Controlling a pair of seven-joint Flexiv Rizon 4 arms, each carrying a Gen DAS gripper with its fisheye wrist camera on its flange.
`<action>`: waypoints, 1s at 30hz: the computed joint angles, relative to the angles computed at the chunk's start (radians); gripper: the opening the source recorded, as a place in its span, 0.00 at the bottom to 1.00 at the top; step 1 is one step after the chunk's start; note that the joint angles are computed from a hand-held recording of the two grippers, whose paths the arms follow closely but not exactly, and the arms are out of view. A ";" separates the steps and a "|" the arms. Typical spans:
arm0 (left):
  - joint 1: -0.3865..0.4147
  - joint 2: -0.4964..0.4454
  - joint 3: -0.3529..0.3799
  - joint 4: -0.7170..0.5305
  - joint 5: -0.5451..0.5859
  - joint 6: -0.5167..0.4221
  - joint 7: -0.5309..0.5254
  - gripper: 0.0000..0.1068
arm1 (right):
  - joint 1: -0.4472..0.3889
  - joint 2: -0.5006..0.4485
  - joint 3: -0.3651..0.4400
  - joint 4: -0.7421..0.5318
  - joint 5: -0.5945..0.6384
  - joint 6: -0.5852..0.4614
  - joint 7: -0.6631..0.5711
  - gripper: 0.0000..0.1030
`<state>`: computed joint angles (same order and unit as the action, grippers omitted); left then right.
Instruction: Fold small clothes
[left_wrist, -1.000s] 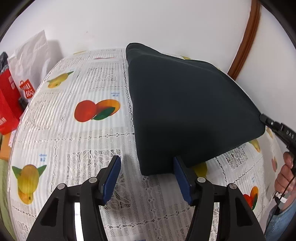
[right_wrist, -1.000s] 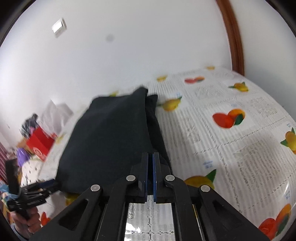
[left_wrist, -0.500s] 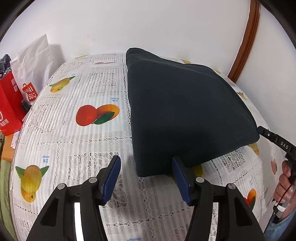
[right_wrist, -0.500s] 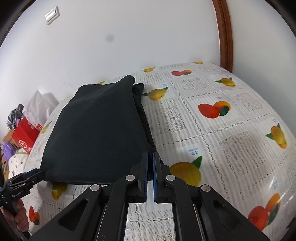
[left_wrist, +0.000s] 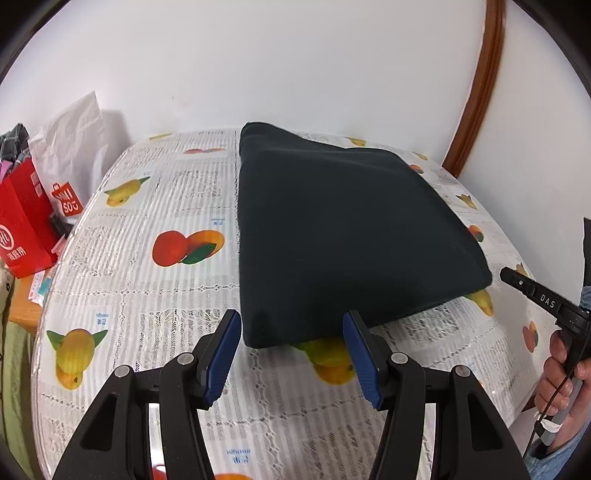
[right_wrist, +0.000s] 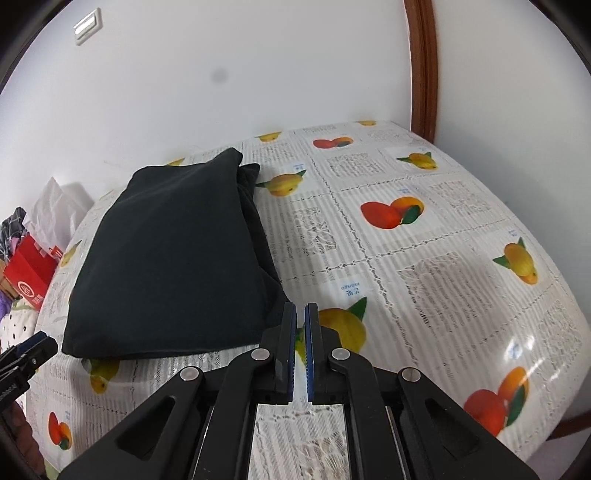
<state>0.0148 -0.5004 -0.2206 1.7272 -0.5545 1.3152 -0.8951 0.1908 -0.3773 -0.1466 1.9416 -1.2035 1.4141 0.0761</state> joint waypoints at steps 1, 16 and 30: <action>0.001 0.009 -0.005 0.011 -0.002 0.008 0.005 0.51 | 0.003 0.012 -0.003 0.007 -0.015 -0.004 0.005 0.05; 0.006 0.164 -0.070 0.184 -0.135 0.129 0.101 0.70 | -0.029 0.188 0.133 0.069 -0.181 -0.183 0.014 0.58; -0.020 0.329 -0.194 0.315 -0.758 0.265 0.581 0.91 | -0.032 0.353 0.245 0.181 -0.177 -0.342 0.042 0.94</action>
<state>-0.0056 -0.1709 -0.4149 2.0420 -1.3123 1.5802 -0.3139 0.1586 -0.0243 0.0983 2.1223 -1.3808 1.0720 0.1182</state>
